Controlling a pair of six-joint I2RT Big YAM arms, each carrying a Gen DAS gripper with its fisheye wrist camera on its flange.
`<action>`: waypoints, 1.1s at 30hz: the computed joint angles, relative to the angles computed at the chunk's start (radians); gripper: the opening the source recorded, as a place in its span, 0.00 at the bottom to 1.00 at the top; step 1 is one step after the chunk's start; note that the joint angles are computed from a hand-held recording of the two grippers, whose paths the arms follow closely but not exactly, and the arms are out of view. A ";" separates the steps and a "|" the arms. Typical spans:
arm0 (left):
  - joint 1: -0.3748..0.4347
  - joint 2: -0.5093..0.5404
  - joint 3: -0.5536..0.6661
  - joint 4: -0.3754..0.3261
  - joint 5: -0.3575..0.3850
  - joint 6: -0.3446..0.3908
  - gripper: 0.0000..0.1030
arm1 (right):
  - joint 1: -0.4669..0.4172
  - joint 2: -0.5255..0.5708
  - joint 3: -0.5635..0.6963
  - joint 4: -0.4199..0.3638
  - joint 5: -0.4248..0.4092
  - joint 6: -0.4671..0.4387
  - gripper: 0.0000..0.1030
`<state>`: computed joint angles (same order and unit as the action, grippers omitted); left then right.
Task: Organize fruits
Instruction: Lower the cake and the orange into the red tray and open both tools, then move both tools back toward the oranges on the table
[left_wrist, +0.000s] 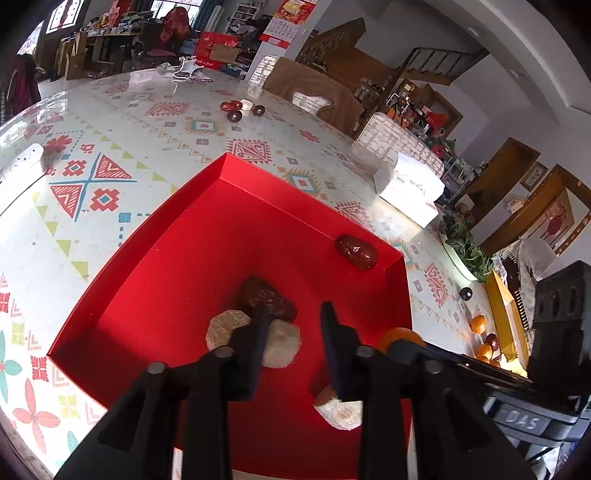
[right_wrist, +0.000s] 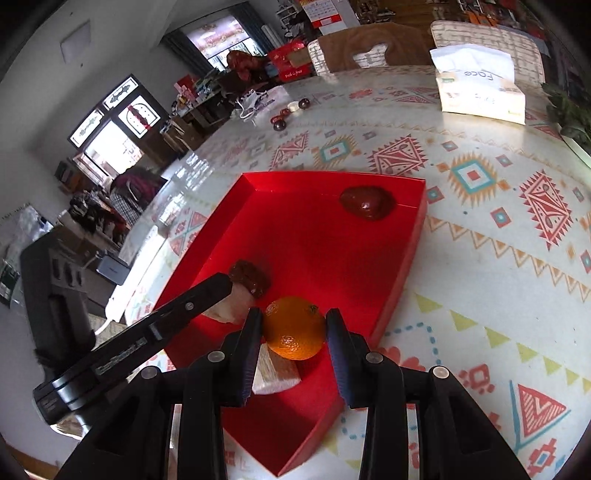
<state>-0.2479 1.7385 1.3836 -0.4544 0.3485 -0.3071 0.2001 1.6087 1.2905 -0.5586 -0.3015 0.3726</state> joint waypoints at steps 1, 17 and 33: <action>0.001 -0.003 -0.003 0.004 0.000 -0.002 0.39 | 0.005 0.004 0.003 -0.001 0.009 -0.003 0.38; 0.010 -0.057 -0.034 0.023 0.032 -0.038 0.67 | 0.000 -0.048 -0.042 0.061 0.070 0.038 0.44; -0.108 -0.118 -0.056 -0.014 0.031 0.034 0.73 | -0.215 -0.338 -0.325 0.135 0.046 0.087 0.56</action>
<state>-0.3560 1.6201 1.3279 -0.4686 0.3790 -0.2730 -0.0151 1.2703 0.9651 -0.4236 -0.2552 0.4593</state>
